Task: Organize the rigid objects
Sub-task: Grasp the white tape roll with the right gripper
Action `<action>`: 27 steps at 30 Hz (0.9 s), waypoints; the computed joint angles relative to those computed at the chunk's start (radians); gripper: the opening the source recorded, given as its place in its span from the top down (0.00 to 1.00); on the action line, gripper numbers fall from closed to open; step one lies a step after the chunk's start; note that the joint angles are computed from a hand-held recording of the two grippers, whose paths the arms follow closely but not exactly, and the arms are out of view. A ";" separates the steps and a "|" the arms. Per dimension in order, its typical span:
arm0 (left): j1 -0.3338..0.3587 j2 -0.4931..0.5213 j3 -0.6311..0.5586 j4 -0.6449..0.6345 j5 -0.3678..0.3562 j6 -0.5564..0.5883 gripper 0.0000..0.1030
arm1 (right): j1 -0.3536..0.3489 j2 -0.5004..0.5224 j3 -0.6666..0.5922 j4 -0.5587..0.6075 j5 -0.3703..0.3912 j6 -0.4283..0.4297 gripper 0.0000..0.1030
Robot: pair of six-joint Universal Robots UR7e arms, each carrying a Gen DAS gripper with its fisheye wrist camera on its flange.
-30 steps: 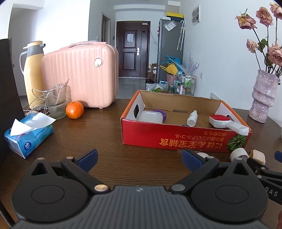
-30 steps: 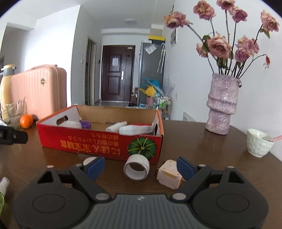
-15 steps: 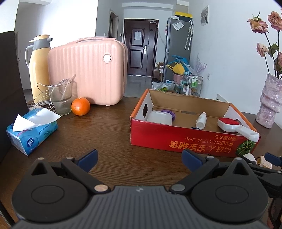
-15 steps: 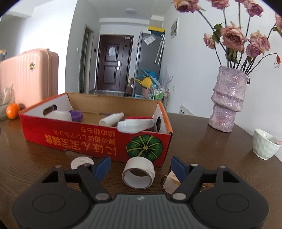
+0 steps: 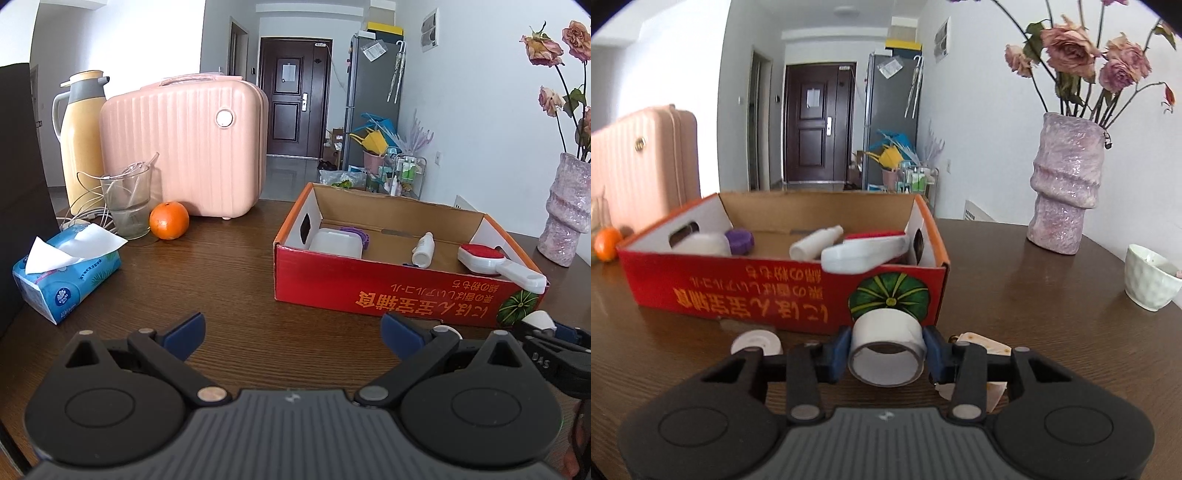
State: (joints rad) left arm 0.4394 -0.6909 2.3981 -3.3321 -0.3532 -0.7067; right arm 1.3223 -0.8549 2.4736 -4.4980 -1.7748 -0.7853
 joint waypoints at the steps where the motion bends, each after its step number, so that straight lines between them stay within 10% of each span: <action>1: 0.000 0.000 0.000 -0.001 0.000 0.001 0.00 | -0.005 -0.004 0.009 -0.011 0.014 0.002 0.59; 27: -0.050 0.044 -0.047 0.032 -0.024 0.017 0.00 | -0.167 -0.169 0.163 -0.084 0.265 0.044 0.59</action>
